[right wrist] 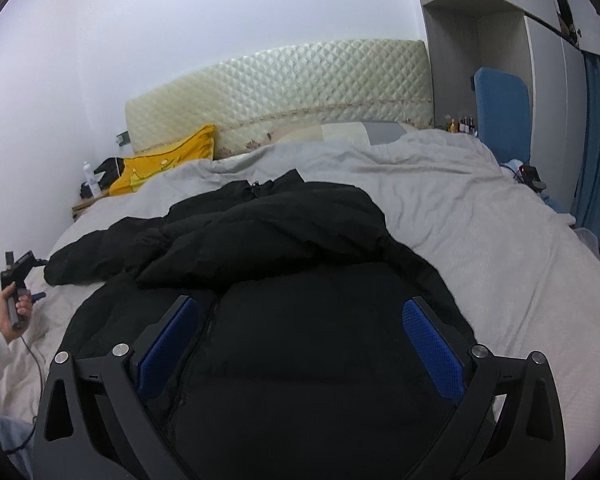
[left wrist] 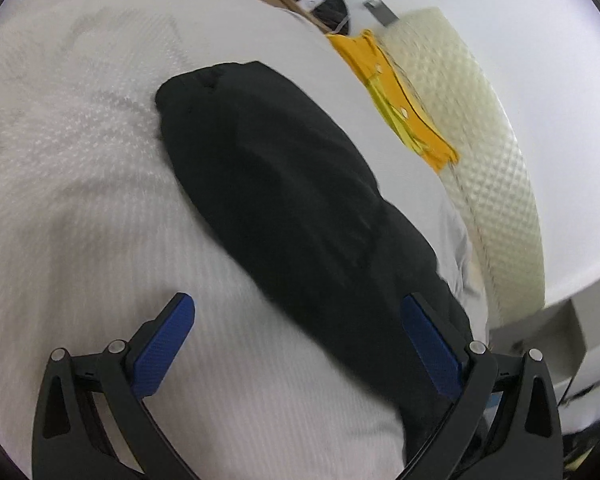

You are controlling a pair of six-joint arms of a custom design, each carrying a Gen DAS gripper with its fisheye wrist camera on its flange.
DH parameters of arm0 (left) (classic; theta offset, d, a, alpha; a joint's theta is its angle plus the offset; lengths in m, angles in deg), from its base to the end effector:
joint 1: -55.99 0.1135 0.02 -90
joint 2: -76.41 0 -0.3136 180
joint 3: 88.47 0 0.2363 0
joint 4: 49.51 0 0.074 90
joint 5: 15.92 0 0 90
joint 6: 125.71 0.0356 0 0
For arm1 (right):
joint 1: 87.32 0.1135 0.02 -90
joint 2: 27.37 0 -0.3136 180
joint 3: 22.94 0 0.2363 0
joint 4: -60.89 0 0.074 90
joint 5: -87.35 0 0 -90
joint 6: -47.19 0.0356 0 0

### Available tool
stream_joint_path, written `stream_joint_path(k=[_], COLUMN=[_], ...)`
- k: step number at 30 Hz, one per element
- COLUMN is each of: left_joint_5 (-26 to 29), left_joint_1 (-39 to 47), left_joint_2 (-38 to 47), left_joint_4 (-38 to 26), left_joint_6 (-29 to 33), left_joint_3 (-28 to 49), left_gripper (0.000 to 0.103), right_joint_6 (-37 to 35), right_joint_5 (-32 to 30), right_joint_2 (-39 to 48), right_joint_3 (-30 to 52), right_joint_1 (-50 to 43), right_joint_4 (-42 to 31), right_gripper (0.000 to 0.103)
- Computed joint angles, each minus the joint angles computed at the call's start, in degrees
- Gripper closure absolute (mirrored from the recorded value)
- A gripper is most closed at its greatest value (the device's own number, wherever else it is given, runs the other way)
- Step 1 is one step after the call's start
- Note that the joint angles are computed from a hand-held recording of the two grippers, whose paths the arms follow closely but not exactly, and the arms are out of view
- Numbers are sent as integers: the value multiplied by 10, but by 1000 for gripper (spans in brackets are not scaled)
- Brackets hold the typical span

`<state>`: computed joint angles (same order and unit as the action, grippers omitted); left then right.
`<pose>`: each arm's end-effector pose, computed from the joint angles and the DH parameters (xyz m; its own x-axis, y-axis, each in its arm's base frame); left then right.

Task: Fold large clothes
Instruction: 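Grasp the sleeve cuff with the left gripper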

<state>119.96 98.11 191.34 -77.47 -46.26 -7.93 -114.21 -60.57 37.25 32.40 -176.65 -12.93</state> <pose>0.3087 0.2446 0.1769 -0.6057 -0.7195 -0.3398 -0.3364 0.6185 -0.7101 0.0317 -0.1296 0.2665 -0.5059 0.2143 -0.8356 0.1580 0.9753 0.1544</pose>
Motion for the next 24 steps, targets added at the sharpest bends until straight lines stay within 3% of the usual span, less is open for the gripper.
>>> stream_joint_path(k=[7,13,17,19,21,24], left_joint_5=[-16,-93,-140,-154,-147,-134], left_joint_1=[-24,-65,-90,-96,-90,-73], left_joint_2=[77,96,82,72,63,42], left_joint_4=[16,66,69,59,47,33], left_joint_6=[-52,-115,-125,-108,-93,-92], left_joint_3=[93,116,101,93,90,89], left_gripper=[10,11,29,44,71,90], right_joint_6=[230,311,331,323,312,281], right_joint_5=[66,104,118,111,104,89], right_joint_2=[-46,-60,-67,-70,-65,-50], right_joint_3=[-46,-69,-68,-64,-60,-49], right_joint_1=[123,180,205,202,197,178], right_joint_4=[180,251,267,262,253,221], right_gripper=[0,0,0,0,0,0])
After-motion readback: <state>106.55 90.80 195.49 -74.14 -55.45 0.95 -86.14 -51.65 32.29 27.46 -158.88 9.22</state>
